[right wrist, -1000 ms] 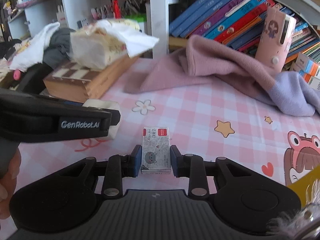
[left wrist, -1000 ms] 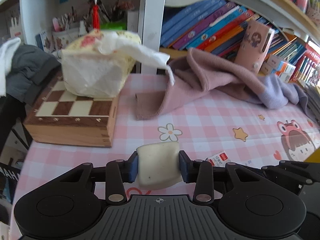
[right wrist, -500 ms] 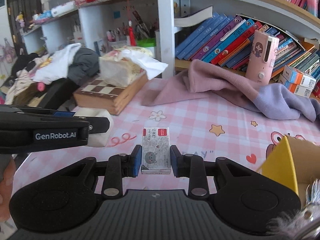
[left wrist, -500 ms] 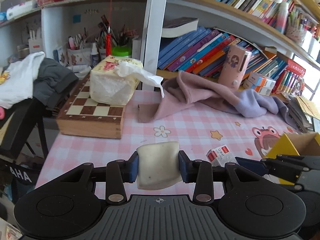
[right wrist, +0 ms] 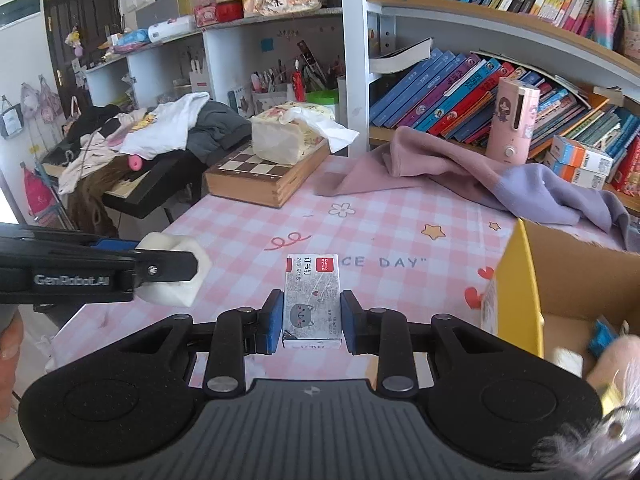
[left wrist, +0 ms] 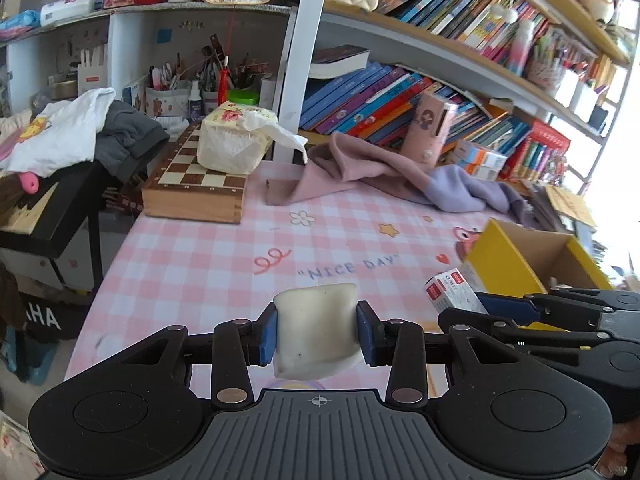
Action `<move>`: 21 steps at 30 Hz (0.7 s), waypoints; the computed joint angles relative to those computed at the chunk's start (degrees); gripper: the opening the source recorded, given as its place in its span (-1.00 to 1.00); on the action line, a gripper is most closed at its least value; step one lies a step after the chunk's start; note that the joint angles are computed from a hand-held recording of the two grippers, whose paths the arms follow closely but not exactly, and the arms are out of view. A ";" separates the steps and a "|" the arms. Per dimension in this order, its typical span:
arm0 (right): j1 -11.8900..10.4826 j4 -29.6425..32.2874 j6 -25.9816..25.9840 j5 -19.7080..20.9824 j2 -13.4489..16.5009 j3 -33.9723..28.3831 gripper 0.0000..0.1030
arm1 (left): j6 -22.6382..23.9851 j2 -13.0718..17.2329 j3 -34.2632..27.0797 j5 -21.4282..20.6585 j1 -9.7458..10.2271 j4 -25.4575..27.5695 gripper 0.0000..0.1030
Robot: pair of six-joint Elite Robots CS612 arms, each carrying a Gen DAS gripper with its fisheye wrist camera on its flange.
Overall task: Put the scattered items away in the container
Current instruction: 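Carry the card box and cream block over the yellow box with both tools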
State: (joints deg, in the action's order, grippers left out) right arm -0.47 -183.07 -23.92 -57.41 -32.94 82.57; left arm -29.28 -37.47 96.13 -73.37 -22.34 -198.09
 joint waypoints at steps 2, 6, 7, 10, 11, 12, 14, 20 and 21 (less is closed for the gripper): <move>-0.44 -1.21 -0.30 0.31 -1.14 2.37 -0.46 | -0.68 -0.88 2.21 0.12 -0.63 -1.92 -0.27; -1.38 -4.14 -1.02 0.81 -3.65 8.00 -0.46 | -2.39 -2.55 6.63 0.98 -2.14 -5.84 -0.27; -1.63 -4.82 -1.12 0.98 -4.24 9.36 -0.46 | -3.08 -2.95 7.83 1.26 -2.58 -6.91 -0.27; -2.40 -6.71 -1.48 1.31 -6.09 13.63 -0.46 | -4.78 -4.00 11.01 1.86 -3.82 -9.65 -0.27; -2.70 -7.40 -1.52 1.40 -6.68 15.08 -0.46 | -5.17 -4.33 12.07 2.04 -4.28 -10.54 -0.27; -2.98 -8.10 -1.58 1.43 -7.24 16.45 -0.46 | -5.47 -4.65 13.03 2.15 -4.72 -11.30 -0.27; -3.48 -9.30 -1.84 1.25 -8.22 18.93 -0.46 | -6.00 -5.20 14.69 2.31 -5.55 -12.39 -0.27; -4.83 -11.13 -2.28 0.61 -10.56 24.37 -0.46 | -7.62 -6.32 18.29 1.66 -7.44 -13.94 -0.27; -5.01 -11.62 -2.33 0.51 -10.83 25.03 -0.46 | -7.93 -6.39 18.63 1.45 -7.66 -14.10 -0.27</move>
State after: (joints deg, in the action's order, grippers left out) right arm -5.49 -194.68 -26.25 -56.90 -43.77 107.60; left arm -37.21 -43.86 114.76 -71.91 -30.00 -212.19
